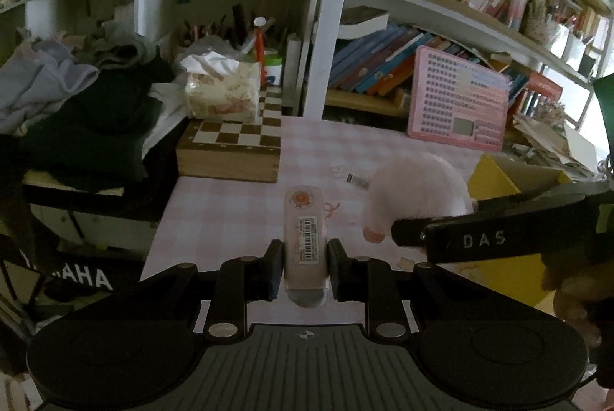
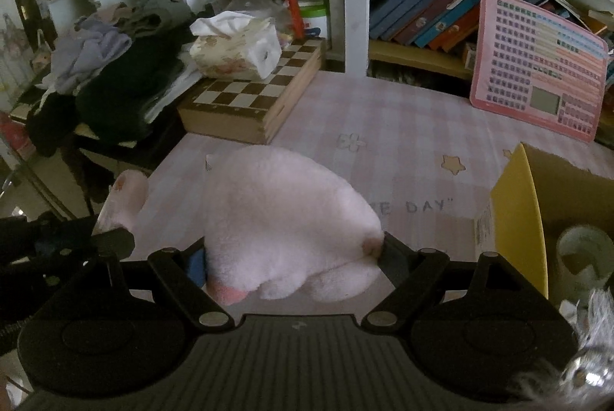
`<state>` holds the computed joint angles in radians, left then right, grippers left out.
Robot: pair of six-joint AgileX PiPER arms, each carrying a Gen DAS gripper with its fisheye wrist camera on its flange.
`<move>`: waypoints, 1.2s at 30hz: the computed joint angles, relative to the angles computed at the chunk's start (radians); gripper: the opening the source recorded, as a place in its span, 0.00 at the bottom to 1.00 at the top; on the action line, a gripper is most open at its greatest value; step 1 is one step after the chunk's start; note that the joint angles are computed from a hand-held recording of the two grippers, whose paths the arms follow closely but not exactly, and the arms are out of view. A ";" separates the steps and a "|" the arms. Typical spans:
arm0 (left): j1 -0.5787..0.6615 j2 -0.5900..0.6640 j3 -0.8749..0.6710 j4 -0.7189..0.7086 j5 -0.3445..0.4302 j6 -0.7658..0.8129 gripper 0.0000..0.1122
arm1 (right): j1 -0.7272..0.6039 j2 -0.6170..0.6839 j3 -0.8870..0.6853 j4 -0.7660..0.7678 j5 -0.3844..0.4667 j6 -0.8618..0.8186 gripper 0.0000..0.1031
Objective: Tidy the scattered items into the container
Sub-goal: 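Lift the plush pig and pink tube and carry them over the yellow box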
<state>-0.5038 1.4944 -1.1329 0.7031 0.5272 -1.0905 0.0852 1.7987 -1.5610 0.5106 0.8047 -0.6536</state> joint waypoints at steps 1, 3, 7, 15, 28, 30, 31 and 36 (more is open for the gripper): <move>-0.006 -0.013 0.010 0.001 0.001 -0.003 0.20 | -0.002 -0.016 0.020 0.006 -0.003 -0.006 0.82; -0.015 -0.039 0.030 -0.002 0.002 -0.006 0.20 | -0.008 -0.052 0.064 0.020 -0.008 -0.021 0.82; -0.045 -0.096 0.071 0.005 0.014 -0.025 0.20 | -0.022 -0.119 0.141 0.047 -0.004 -0.052 0.82; -0.094 -0.201 0.140 0.028 0.049 -0.063 0.20 | -0.044 -0.248 0.274 0.091 -0.009 -0.096 0.82; -0.185 -0.303 0.216 0.064 0.082 -0.123 0.20 | -0.066 -0.389 0.420 0.103 -0.019 -0.099 0.82; -0.201 -0.314 0.226 0.068 0.086 -0.133 0.20 | -0.075 -0.407 0.439 0.103 -0.014 -0.101 0.82; -0.210 -0.319 0.229 0.070 0.089 -0.139 0.20 | -0.080 -0.416 0.448 0.102 -0.011 -0.101 0.82; -0.254 -0.332 0.232 0.075 0.106 -0.161 0.20 | -0.113 -0.454 0.486 0.102 0.007 -0.113 0.82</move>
